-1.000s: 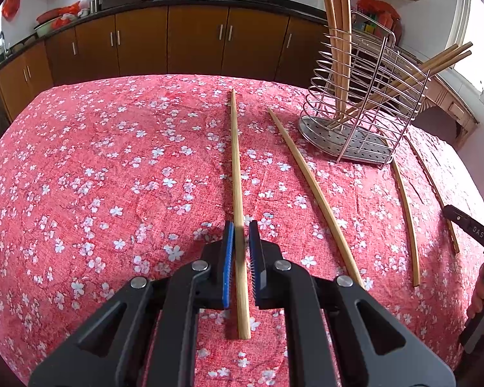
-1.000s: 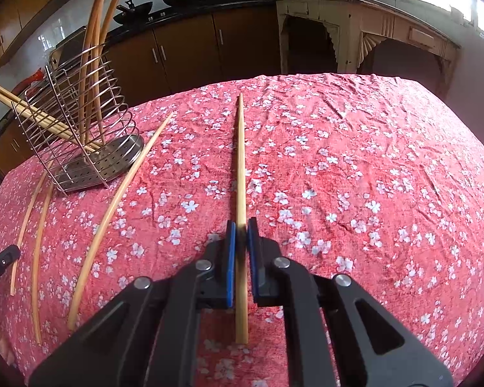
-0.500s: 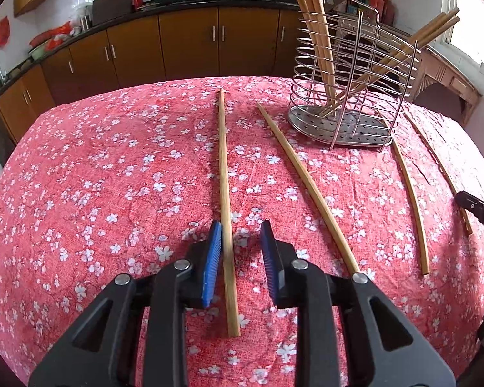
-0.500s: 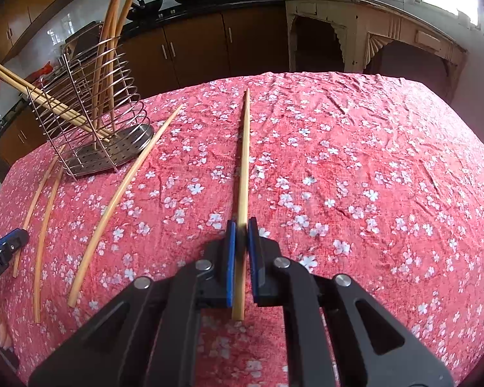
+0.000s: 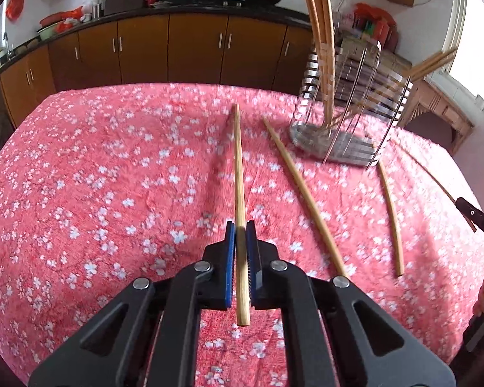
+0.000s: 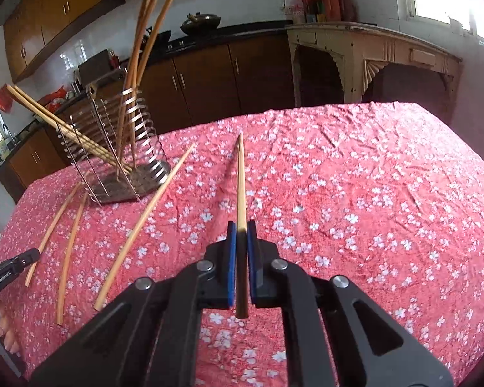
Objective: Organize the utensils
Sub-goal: 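Lift and carry the left tool's chopstick over the rack while the right tool carries its own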
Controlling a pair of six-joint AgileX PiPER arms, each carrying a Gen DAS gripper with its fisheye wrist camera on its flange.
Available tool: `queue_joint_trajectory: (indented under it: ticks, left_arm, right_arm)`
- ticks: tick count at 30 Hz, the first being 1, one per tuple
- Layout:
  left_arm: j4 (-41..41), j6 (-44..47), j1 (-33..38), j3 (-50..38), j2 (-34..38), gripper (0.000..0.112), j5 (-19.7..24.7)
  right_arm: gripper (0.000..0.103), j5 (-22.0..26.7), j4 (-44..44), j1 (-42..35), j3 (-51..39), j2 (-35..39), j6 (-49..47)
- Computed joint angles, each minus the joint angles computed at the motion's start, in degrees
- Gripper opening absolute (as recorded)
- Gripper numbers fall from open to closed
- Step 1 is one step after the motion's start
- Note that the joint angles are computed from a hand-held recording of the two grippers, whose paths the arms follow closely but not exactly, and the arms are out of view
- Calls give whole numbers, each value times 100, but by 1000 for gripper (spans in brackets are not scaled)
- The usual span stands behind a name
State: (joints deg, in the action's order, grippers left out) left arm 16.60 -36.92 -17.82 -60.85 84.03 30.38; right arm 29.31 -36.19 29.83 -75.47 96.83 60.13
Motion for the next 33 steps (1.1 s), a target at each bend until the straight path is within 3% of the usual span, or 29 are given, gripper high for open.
queue_joint_trajectory:
  ticks: [7, 14, 18, 33]
  left_arm:
    - [11, -126, 64, -125, -858, 7, -173]
    - [-17, -132, 206, -513, -1043, 7, -188]
    - [-234, 114, 360, -657, -1068, 7, -221]
    - [129, -21, 352, -1059, -1065, 7, -44]
  right_arm:
    - [8, -406, -1589, 58, 160, -707, 1436]
    - [8, -549, -2480, 134, 127, -919, 2286]
    - [8, -437, -2513, 207, -126, -887, 2139]
    - [8, -275, -1830, 305, -964, -655, 1047]
